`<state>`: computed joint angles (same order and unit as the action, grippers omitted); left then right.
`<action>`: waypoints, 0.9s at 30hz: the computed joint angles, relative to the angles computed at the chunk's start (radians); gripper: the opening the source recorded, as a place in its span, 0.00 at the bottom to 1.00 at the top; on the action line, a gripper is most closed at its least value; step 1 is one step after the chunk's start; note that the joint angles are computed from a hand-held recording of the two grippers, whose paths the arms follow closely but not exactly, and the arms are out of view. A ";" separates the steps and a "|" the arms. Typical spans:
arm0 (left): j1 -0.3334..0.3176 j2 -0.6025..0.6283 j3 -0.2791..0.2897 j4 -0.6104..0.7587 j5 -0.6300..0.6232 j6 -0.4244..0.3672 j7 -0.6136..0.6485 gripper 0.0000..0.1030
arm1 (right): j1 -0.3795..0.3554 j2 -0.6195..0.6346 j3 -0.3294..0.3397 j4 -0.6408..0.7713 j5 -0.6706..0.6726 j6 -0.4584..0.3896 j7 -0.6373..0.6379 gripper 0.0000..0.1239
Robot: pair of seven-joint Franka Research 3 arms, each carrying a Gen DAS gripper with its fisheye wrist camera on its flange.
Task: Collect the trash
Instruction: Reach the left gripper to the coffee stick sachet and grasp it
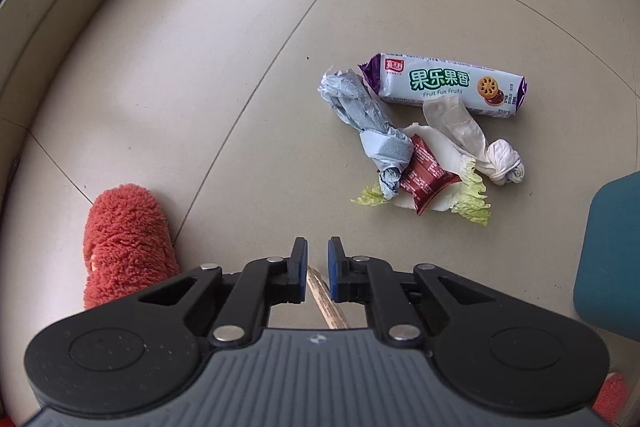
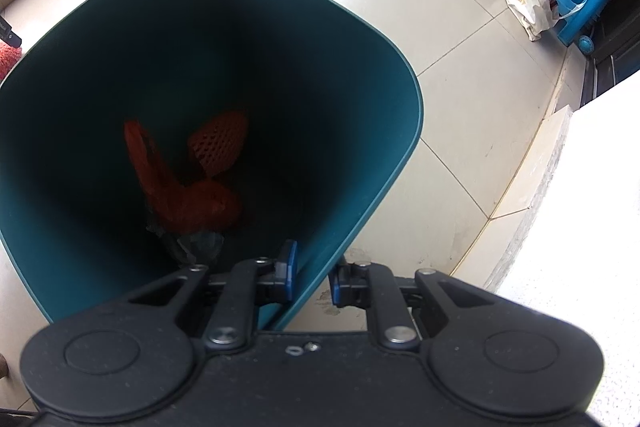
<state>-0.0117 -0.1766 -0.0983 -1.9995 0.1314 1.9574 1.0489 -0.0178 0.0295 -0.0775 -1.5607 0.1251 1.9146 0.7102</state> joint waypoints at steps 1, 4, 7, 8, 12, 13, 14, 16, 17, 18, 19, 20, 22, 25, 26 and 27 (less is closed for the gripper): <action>-0.001 0.000 0.004 -0.011 -0.024 0.003 0.005 0.10 | 0.000 -0.001 0.000 -0.001 0.000 0.000 -0.001 0.12; -0.004 0.007 0.001 -0.048 -0.052 0.012 -0.026 0.17 | 0.002 -0.003 0.002 -0.004 -0.006 0.003 -0.002 0.13; -0.009 0.005 0.002 -0.116 -0.125 0.043 -0.070 0.46 | 0.006 -0.005 0.005 -0.005 -0.017 0.005 0.000 0.13; -0.011 0.001 -0.003 -0.141 -0.125 0.059 -0.095 0.58 | 0.008 -0.008 0.006 -0.008 -0.020 0.007 0.003 0.13; -0.026 0.003 -0.006 -0.216 -0.187 0.088 -0.153 0.65 | 0.012 -0.011 0.007 -0.011 -0.025 0.011 0.007 0.13; -0.029 0.009 -0.011 -0.225 -0.183 0.088 -0.163 0.65 | 0.013 -0.015 0.008 -0.017 -0.028 0.014 0.006 0.13; -0.033 0.014 -0.014 -0.234 -0.180 0.091 -0.167 0.65 | 0.014 -0.016 0.009 -0.017 -0.030 0.015 0.006 0.13; -0.038 0.019 -0.017 -0.253 -0.183 0.101 -0.188 0.65 | 0.017 -0.016 0.010 -0.018 -0.034 0.017 0.007 0.13; -0.039 0.015 -0.015 -0.266 -0.194 0.111 -0.194 0.65 | 0.018 -0.018 0.010 -0.020 -0.036 0.018 0.007 0.13; -0.039 0.012 -0.014 -0.278 -0.201 0.118 -0.208 0.65 | 0.019 -0.020 0.011 -0.023 -0.036 0.020 0.008 0.13; -0.040 0.009 -0.013 -0.288 -0.209 0.124 -0.221 0.65 | 0.020 -0.022 0.011 -0.026 -0.036 0.022 0.009 0.13; -0.041 0.008 -0.012 -0.296 -0.218 0.128 -0.224 0.64 | 0.020 -0.024 0.011 -0.028 -0.036 0.023 0.009 0.13; -0.045 0.004 -0.012 -0.314 -0.231 0.142 -0.233 0.64 | 0.021 -0.024 0.011 -0.029 -0.037 0.023 0.009 0.13; -0.050 -0.004 -0.011 -0.338 -0.246 0.161 -0.238 0.55 | 0.021 -0.024 0.011 -0.029 -0.037 0.024 0.009 0.13; -0.051 -0.005 -0.009 -0.345 -0.255 0.165 -0.239 0.52 | 0.021 -0.024 0.010 -0.029 -0.038 0.025 0.008 0.13; -0.049 -0.009 -0.009 -0.350 -0.250 0.176 -0.246 0.51 | 0.021 -0.025 0.010 -0.032 -0.038 0.026 0.009 0.13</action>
<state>-0.0610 -0.1853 -0.1076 -2.3497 -0.1189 2.1338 0.8029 0.0031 0.0044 -0.0673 -1.5923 0.0873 1.9408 0.7188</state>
